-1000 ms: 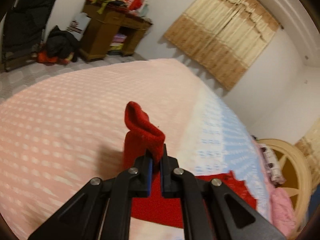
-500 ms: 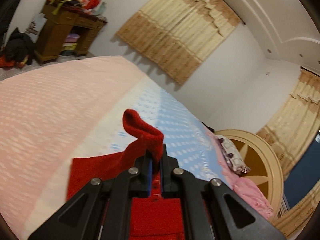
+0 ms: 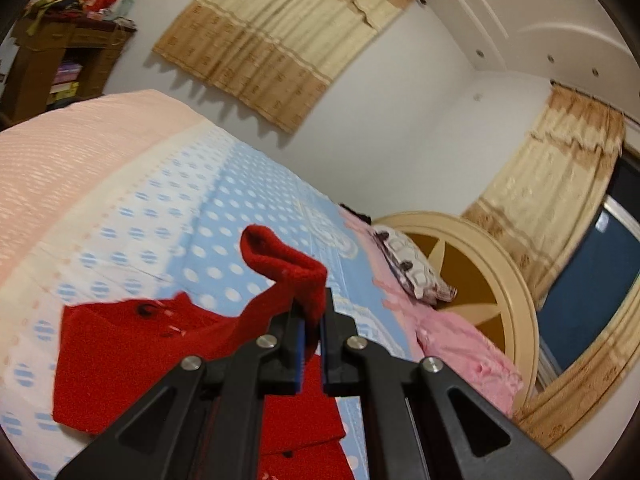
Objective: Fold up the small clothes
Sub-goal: 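Lift the sleeve with the left tool and lay it across the cardigan body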
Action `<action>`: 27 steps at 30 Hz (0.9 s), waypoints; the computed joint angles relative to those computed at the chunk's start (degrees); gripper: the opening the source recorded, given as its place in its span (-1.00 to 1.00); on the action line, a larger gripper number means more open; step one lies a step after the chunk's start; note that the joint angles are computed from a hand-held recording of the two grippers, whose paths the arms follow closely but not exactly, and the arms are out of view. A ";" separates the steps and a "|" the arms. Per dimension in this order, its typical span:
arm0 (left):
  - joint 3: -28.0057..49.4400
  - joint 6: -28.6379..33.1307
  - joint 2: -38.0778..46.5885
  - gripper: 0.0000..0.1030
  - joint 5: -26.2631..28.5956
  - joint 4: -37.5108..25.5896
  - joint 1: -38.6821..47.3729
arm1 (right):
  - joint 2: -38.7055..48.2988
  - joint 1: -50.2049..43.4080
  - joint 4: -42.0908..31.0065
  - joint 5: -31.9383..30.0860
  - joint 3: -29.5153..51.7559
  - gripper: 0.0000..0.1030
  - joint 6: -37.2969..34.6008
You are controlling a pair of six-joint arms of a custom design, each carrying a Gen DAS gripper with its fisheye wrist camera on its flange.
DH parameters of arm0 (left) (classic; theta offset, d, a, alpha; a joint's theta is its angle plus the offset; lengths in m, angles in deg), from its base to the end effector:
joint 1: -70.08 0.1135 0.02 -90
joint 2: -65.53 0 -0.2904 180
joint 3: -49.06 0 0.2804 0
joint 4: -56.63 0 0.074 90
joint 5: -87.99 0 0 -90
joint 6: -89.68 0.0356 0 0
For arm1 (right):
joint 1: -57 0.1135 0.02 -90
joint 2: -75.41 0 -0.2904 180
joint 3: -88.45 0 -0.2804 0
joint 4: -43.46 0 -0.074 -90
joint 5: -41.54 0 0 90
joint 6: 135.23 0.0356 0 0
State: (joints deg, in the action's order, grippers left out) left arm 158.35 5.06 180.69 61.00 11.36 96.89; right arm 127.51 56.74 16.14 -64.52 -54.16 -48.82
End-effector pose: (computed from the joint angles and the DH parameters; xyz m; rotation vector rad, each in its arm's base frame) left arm 0.4418 0.1877 0.2775 0.0537 2.0715 -0.9947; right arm 0.1932 0.0090 0.1990 -0.2094 2.2766 0.2876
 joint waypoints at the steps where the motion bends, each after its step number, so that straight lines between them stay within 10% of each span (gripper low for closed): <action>1: -1.09 -0.15 -0.51 -0.90 -0.22 0.55 -0.61 | 0.18 -0.16 0.23 -0.44 -0.06 0.51 0.11; 16: -25.59 -1.56 -9.48 -0.90 -18.83 22.23 -17.63 | 3.34 0.07 2.35 -1.98 -1.56 0.51 1.32; 27: -34.84 16.50 -14.52 0.63 -23.76 24.76 -12.13 | 9.34 -5.39 1.59 -8.58 -0.12 0.53 1.69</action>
State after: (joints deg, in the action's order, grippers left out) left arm 123.51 21.56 166.17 37.24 36.13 84.76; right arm 136.84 51.35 17.73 -73.09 -54.28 -47.13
